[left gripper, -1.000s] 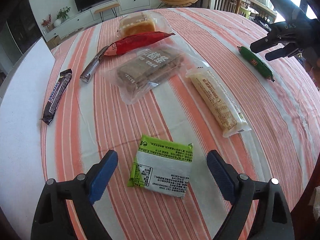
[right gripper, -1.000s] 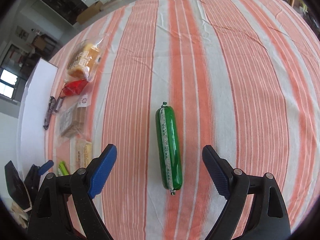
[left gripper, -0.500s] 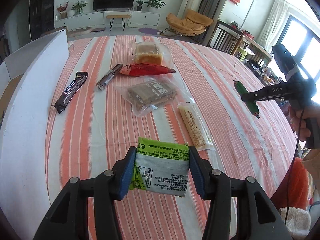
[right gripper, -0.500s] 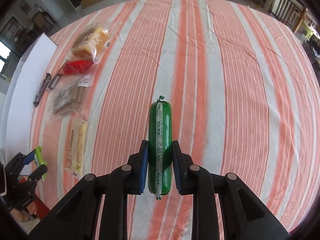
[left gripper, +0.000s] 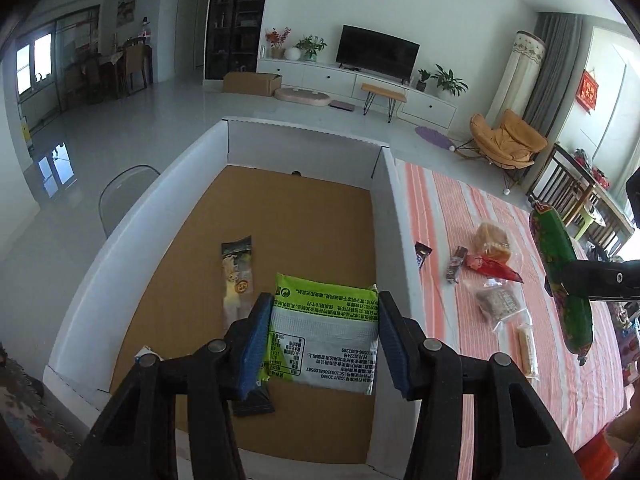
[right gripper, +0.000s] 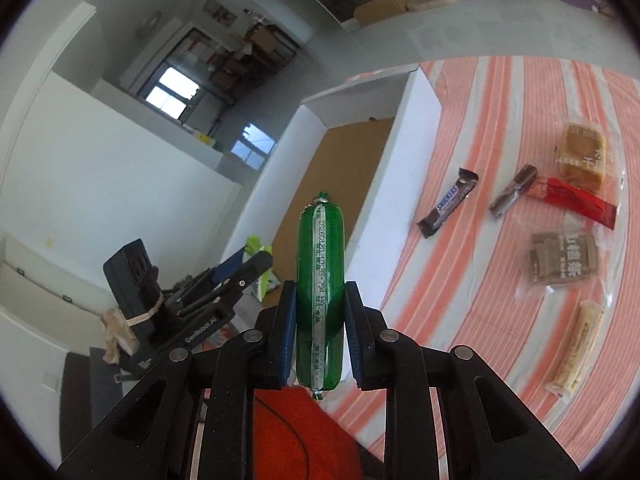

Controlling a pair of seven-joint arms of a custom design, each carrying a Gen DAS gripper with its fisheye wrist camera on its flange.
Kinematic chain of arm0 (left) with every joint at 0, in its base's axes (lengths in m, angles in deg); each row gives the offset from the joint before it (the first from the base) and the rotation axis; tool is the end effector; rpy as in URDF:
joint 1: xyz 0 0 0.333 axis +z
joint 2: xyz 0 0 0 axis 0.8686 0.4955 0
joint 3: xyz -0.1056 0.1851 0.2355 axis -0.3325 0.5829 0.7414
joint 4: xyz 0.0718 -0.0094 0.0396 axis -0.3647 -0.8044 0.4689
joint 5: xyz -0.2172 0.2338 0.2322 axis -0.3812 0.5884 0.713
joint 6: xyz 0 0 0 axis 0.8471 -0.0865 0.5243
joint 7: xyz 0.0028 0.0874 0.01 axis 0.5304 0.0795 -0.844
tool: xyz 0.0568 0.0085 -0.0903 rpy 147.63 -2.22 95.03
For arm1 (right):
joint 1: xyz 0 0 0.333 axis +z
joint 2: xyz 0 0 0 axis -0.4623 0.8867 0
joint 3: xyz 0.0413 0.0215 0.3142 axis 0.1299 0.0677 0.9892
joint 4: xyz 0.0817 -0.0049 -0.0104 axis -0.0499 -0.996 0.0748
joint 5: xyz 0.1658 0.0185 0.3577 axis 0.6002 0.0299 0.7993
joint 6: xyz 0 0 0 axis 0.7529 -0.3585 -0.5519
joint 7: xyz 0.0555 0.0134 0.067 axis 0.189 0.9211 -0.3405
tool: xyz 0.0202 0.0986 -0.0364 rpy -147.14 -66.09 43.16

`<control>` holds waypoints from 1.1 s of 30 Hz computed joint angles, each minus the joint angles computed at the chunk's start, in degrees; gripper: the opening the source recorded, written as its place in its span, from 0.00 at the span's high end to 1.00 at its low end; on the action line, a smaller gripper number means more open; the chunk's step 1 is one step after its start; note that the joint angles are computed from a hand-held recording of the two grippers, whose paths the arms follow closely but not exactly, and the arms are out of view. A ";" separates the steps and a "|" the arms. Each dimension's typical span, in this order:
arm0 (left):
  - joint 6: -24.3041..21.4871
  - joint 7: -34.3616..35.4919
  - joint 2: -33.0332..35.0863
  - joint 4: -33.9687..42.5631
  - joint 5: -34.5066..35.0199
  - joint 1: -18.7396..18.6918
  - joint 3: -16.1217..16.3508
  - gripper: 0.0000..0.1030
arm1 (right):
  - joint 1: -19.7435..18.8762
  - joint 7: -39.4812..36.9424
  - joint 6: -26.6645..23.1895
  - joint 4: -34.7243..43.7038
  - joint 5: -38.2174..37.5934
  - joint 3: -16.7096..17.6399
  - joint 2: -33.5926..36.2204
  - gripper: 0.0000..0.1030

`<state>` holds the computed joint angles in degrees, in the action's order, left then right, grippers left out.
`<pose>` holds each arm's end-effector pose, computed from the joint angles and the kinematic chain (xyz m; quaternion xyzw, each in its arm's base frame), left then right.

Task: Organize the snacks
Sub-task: 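Carry the packet with left while right carries the sausage into the white box, then move both open grippers back over the table toward the Snickers bar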

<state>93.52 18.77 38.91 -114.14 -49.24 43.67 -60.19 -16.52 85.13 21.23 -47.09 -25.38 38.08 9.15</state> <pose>0.4973 -0.3091 0.5624 -0.7811 0.5024 -0.2672 0.2570 0.6224 0.2574 0.6062 -0.8086 0.4017 0.2164 0.3714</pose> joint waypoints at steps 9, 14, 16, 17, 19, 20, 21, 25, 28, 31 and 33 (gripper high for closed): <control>-2.73 -9.30 -3.54 -7.79 1.28 1.09 -0.52 0.20 | 4.01 -6.43 10.08 -5.66 -5.39 0.73 -0.80 0.36; 1.53 -13.45 -1.35 -4.56 7.74 -0.40 -2.46 0.17 | 2.19 -16.13 25.71 -20.39 -13.36 -3.41 -7.79 0.33; 3.86 -11.70 1.52 -0.78 9.26 -1.80 -2.96 0.13 | 0.63 -18.22 31.97 -26.36 -16.33 -5.16 -10.01 0.33; 4.36 -10.15 3.26 1.53 9.68 -2.70 -3.10 0.10 | -0.35 -19.72 35.07 -29.15 -16.93 -5.87 -10.88 0.33; 5.30 -6.85 7.53 6.63 10.05 -4.98 -3.23 0.06 | -2.43 -22.44 40.26 -34.57 -17.45 -7.20 -12.82 0.33; 6.07 -4.75 9.84 9.22 9.46 -6.08 -3.07 0.04 | -3.44 -23.42 41.64 -36.41 -17.27 -7.76 -13.40 0.33; 6.92 -2.46 12.33 11.83 8.53 -7.13 -2.98 0.04 | -4.68 -24.47 41.34 -37.32 -16.50 -8.44 -13.75 0.33; 8.13 4.37 21.86 21.30 5.00 -10.99 -2.22 0.04 | -8.02 -30.27 37.50 -41.87 -11.32 -9.94 -16.90 0.33; 4.79 7.55 28.60 28.41 3.27 -14.15 -0.61 0.04 | -7.97 -34.78 40.27 -46.61 -9.39 -9.93 -19.35 0.33; 2.60 9.67 33.35 32.58 2.35 -16.95 1.60 0.04 | -7.03 -38.32 42.75 -49.36 -7.87 -9.64 -20.30 0.32; 1.37 10.62 34.98 33.70 2.34 -18.54 3.55 0.04 | -6.46 -39.98 44.10 -50.23 -7.66 -9.53 -20.38 0.32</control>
